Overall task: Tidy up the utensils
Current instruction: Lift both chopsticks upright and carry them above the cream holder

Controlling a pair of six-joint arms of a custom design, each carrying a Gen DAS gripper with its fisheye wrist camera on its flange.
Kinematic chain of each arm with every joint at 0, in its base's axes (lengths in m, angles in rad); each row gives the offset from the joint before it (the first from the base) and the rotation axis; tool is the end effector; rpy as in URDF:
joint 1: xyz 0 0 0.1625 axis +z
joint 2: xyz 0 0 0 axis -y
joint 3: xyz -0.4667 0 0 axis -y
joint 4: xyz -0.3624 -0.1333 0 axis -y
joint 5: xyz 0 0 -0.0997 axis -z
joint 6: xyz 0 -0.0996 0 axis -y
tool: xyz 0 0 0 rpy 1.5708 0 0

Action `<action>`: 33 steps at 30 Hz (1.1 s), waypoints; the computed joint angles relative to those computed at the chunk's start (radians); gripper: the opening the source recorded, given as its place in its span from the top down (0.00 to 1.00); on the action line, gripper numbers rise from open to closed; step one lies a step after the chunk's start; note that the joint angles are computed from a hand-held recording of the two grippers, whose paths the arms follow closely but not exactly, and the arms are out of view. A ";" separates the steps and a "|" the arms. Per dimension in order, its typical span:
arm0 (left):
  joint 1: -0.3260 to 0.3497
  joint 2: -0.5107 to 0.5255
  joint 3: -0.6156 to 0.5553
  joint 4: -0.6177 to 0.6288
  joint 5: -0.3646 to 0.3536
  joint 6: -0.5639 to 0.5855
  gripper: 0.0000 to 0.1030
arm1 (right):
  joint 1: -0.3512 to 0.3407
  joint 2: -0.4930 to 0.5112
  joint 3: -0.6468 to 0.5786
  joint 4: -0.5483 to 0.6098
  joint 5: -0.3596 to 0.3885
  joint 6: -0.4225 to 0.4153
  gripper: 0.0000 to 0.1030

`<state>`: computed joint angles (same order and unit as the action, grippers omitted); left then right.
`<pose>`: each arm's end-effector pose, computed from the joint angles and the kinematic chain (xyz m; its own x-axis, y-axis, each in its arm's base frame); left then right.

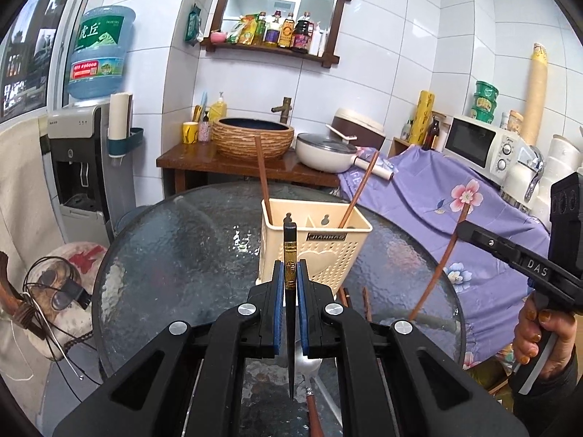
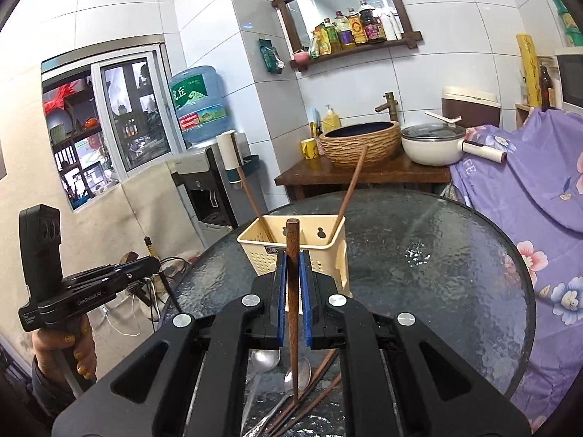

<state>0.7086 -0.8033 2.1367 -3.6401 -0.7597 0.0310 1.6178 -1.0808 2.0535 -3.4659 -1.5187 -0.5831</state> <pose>-0.2681 -0.5004 0.1622 -0.7999 0.2210 -0.5580 0.5879 0.4757 -0.6543 0.1648 -0.5561 0.2942 -0.8155 -0.4059 0.4126 -0.5719 0.4549 -0.6827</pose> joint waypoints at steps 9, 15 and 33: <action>-0.011 -0.005 -0.052 0.010 -0.017 0.074 0.93 | 0.043 -0.003 -0.079 0.090 0.020 -0.016 0.92; -0.024 -0.011 -0.150 0.056 -0.024 0.158 0.93 | 0.102 0.019 -0.177 0.131 -0.013 -0.048 0.92; 0.011 0.131 -0.549 0.062 0.024 0.334 0.93 | 0.156 0.188 -0.522 0.132 -0.081 0.035 0.92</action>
